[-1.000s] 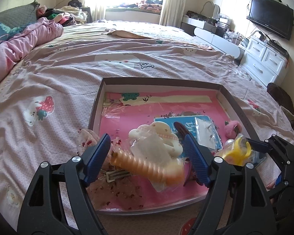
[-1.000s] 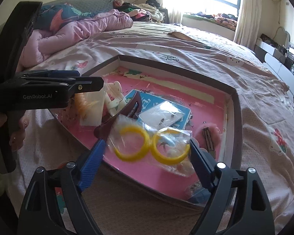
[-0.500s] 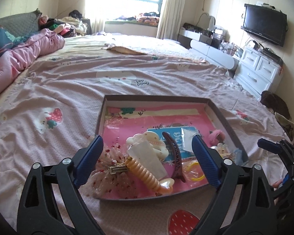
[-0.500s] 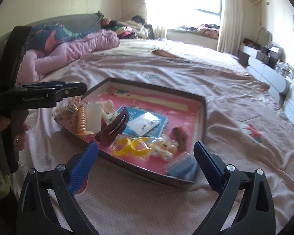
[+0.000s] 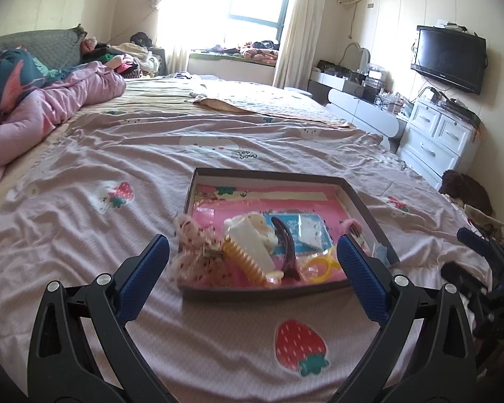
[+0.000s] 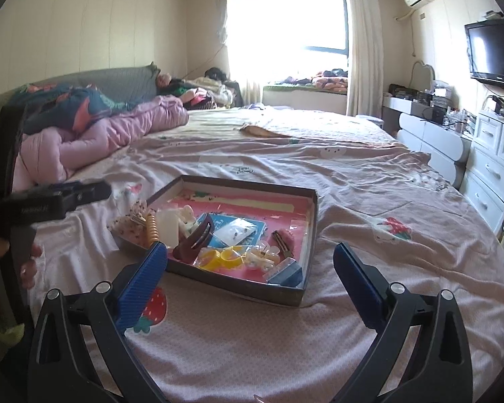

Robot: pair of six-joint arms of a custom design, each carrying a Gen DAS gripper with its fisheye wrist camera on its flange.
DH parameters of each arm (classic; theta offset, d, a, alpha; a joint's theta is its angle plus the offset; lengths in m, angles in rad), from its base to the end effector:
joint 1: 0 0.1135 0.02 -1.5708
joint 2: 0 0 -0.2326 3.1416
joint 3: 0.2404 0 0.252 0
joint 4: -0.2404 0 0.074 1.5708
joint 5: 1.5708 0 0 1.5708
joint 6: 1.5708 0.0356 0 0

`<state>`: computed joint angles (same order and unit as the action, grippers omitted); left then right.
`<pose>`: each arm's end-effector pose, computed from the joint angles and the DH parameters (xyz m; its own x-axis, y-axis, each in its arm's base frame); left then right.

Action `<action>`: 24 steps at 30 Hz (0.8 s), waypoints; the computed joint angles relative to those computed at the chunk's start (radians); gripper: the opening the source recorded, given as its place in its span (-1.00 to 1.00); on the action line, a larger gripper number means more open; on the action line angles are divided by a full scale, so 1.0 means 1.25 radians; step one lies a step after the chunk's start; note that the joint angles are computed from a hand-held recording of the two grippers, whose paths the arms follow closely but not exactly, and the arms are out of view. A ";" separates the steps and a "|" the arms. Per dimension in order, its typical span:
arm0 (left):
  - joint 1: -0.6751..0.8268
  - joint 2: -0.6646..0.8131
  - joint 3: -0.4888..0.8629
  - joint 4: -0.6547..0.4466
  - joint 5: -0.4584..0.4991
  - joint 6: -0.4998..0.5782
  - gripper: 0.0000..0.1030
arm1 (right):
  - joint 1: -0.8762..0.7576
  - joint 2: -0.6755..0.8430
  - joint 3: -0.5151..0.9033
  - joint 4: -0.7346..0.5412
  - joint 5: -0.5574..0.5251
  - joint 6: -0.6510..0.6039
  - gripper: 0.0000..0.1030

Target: Organize jewelry

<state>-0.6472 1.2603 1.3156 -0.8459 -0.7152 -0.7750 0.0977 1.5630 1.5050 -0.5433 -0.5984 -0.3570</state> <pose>0.2223 -0.1387 0.3367 -0.4661 -0.3099 -0.8287 -0.3344 0.9289 -0.1592 0.3477 0.0542 0.3333 -0.3378 -0.3232 -0.8840 -0.7054 0.7087 0.0104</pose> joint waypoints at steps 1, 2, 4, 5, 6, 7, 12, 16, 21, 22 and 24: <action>-0.016 -0.004 -0.004 -0.011 -0.015 -0.015 0.78 | -0.009 -0.016 -0.018 0.010 -0.009 0.004 0.87; -0.030 -0.007 -0.007 -0.021 -0.028 -0.029 0.78 | -0.015 -0.026 -0.030 0.016 -0.016 0.006 0.87; -0.069 -0.005 -0.006 -0.052 -0.064 -0.068 0.78 | -0.023 -0.046 -0.053 0.029 -0.024 0.011 0.87; -0.080 -0.007 -0.008 -0.057 -0.075 -0.075 0.78 | -0.030 -0.059 -0.067 0.038 -0.031 0.013 0.87; -0.101 -0.005 -0.006 -0.071 -0.098 -0.088 0.78 | -0.036 -0.072 -0.082 0.049 -0.038 0.017 0.87; -0.119 0.000 -0.002 -0.083 -0.116 -0.100 0.78 | -0.042 -0.083 -0.096 0.061 -0.046 0.021 0.87; -0.200 0.020 0.011 -0.152 -0.175 -0.187 0.78 | -0.070 -0.138 -0.159 0.098 -0.080 0.035 0.87; -0.249 0.046 0.025 -0.205 -0.211 -0.253 0.78 | -0.075 -0.179 -0.207 0.116 -0.084 0.020 0.87; -0.272 0.051 0.016 -0.214 -0.226 -0.281 0.78 | -0.070 -0.229 -0.269 0.178 -0.077 0.033 0.87; -0.275 0.055 0.019 -0.220 -0.231 -0.287 0.78 | -0.069 -0.233 -0.274 0.185 -0.079 0.036 0.87; -0.279 0.052 0.014 -0.218 -0.242 -0.291 0.78 | -0.069 -0.236 -0.281 0.196 -0.080 0.040 0.87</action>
